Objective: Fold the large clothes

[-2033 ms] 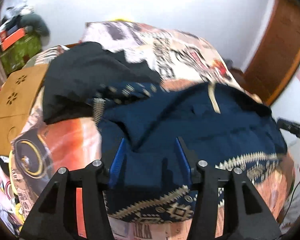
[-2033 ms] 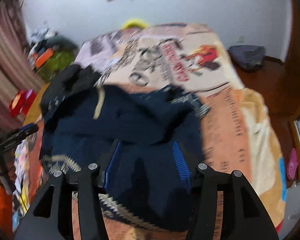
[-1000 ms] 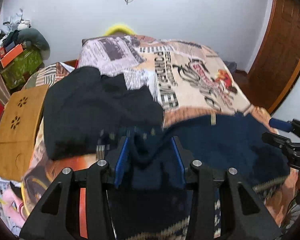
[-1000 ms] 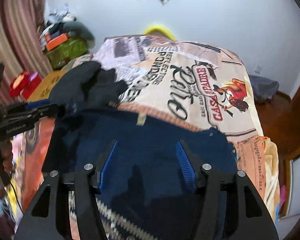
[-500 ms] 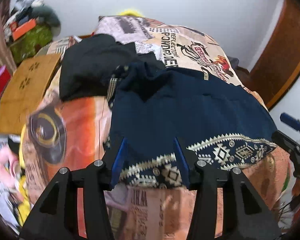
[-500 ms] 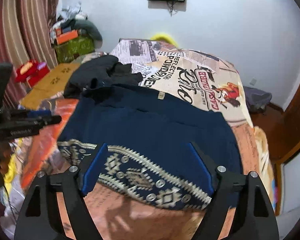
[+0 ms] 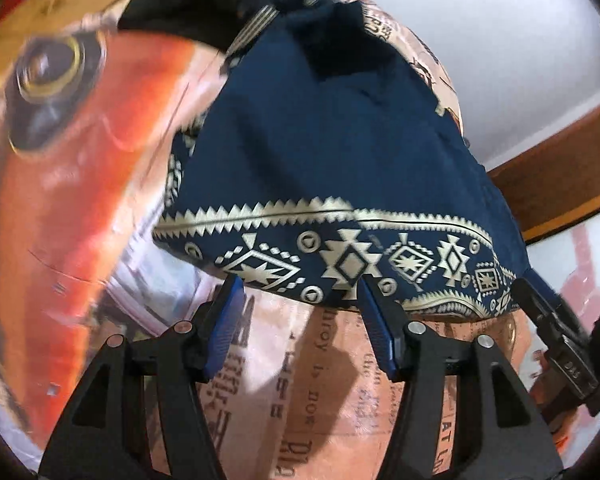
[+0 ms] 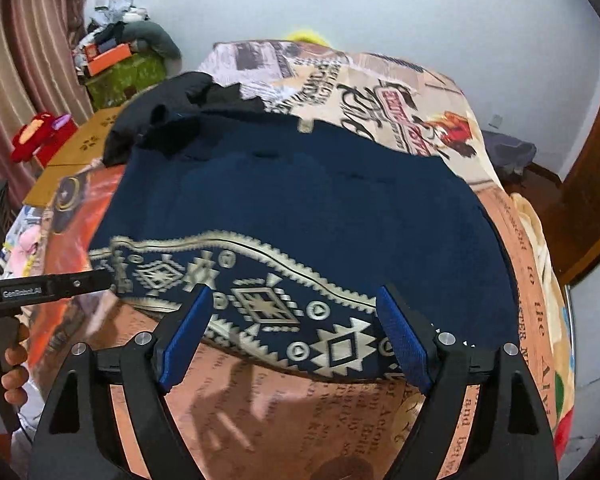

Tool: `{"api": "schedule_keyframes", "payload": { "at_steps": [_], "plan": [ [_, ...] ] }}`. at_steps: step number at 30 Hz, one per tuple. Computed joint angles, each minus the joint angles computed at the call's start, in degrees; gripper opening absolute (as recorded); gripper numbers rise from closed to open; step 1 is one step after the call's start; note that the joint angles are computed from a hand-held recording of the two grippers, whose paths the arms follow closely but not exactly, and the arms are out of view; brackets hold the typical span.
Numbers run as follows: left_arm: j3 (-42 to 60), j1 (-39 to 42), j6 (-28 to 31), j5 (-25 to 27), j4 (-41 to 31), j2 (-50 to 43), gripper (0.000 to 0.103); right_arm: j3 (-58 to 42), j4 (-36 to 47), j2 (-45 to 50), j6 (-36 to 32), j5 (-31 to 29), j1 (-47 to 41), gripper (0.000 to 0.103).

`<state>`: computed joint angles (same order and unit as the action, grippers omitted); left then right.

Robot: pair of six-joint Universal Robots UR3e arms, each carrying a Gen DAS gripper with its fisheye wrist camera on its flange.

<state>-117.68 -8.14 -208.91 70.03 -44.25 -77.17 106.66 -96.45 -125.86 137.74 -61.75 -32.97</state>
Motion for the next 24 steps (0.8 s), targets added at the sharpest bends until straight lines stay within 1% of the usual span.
{"api": "schedule_keyframes", "payload": {
  "at_steps": [2,6,7,9,11,12,13,15,17,19,20,22,23,24],
  "plan": [
    [-4.45,3.08,-0.43,-4.57,4.09,0.23,0.058,1.29,-2.69,0.81,0.78,-0.65,0.05,0.081],
    [-10.95,7.45,-2.76,-8.71,14.14,0.26,0.058,1.56,-5.94,4.54,2.11,-1.07,0.08,0.081],
    [-13.28,9.02,-4.31,-10.36,17.87,0.05,0.058,1.65,-6.77,5.57,2.60,-1.32,0.23,0.081],
    [-15.98,11.45,-6.60,-13.18,21.66,-0.06,0.058,2.20,-8.05,7.19,3.28,-1.61,0.25,0.081],
    [-20.53,14.14,-9.84,-15.92,28.82,-0.30,0.060,2.62,-7.43,7.79,3.36,-0.46,-0.68,0.081],
    [-21.54,14.99,-10.65,-17.01,31.24,-1.10,0.060,2.86,-6.81,7.78,3.19,0.47,-1.41,0.082],
    [-21.95,15.53,-10.90,-18.03,33.31,-2.30,0.063,3.07,-6.29,7.77,2.89,1.35,-2.11,0.082],
    [-20.64,15.50,-10.95,-18.34,35.20,-4.92,0.064,3.09,-4.97,7.94,2.24,2.47,-3.02,0.083],
    [-17.32,13.86,-12.65,-16.90,37.39,-9.18,0.069,2.59,-3.61,8.35,1.91,3.28,-3.61,0.084],
    [-11.98,11.01,-14.26,-13.11,37.59,-13.55,0.074,2.21,-2.03,8.34,1.39,3.92,-4.23,0.085],
    [-10.45,10.10,-14.59,-11.35,37.92,-15.11,0.074,2.26,-2.51,8.85,1.54,3.95,-3.99,0.085],
    [-5.13,5.92,-15.89,-3.70,37.63,-19.07,0.074,2.38,-3.09,9.27,1.60,3.88,-3.68,0.086],
    [-1.35,3.53,-16.63,0.71,35.35,-20.82,0.074,2.40,-3.36,9.41,1.79,3.67,-3.45,0.086],
    [1.75,1.66,-17.09,4.43,34.04,-22.67,0.070,2.25,-3.51,9.66,2.00,3.50,-3.24,0.086]
  ]
}}
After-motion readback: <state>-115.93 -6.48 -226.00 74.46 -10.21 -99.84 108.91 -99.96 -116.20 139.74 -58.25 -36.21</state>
